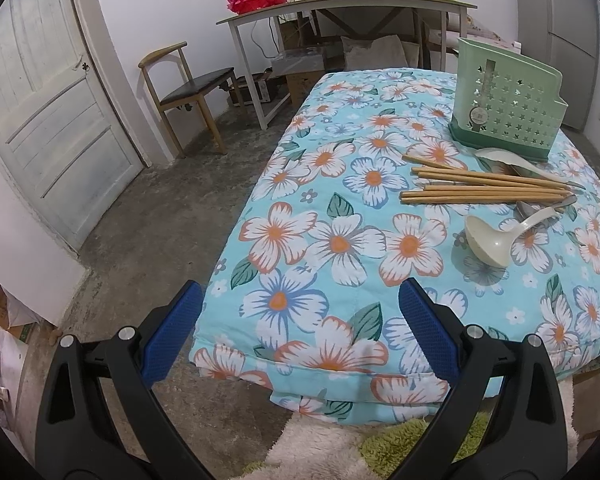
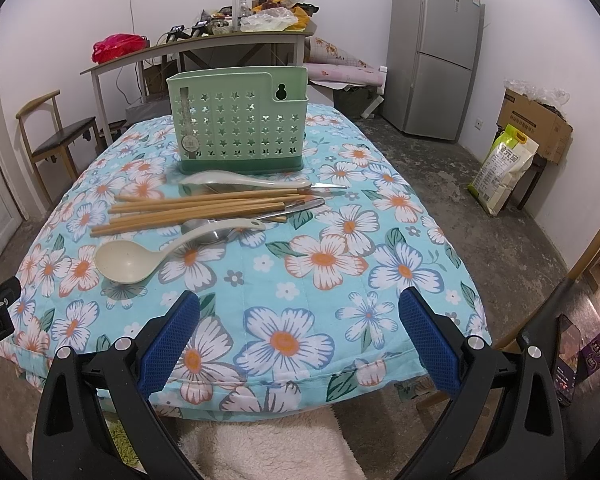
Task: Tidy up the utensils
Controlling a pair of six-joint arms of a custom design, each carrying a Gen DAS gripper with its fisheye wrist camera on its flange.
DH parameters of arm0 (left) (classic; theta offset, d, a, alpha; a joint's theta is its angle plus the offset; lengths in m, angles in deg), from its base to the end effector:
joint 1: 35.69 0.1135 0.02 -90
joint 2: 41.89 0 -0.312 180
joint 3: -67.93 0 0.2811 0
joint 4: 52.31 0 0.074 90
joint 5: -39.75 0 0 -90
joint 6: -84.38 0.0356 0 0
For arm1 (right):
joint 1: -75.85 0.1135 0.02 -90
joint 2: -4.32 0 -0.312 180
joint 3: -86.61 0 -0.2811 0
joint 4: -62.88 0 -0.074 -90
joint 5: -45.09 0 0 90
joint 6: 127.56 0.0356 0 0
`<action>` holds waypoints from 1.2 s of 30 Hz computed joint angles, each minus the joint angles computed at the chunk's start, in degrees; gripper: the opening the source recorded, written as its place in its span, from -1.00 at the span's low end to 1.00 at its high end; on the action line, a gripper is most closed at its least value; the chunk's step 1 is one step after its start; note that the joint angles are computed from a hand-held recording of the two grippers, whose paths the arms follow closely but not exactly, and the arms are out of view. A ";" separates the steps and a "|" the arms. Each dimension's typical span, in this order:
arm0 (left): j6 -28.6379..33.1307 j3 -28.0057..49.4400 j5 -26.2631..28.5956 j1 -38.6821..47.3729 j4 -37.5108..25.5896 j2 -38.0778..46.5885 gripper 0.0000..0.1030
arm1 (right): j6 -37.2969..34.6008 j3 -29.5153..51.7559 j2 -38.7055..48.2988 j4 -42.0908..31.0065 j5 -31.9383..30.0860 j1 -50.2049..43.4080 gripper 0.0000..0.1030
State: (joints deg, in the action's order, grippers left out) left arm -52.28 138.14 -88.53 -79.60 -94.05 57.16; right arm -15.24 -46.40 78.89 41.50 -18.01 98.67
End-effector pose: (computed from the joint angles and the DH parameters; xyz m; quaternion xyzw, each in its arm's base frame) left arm 0.2669 -0.2263 0.1899 -0.0776 0.9296 0.1142 0.3418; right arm 0.2418 0.0843 0.2043 0.0776 0.9112 -0.0703 0.3984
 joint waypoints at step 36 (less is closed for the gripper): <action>16.04 0.73 18.16 8.50 24.55 13.69 0.85 | -7.29 2.89 18.65 11.45 -16.34 -7.71 0.88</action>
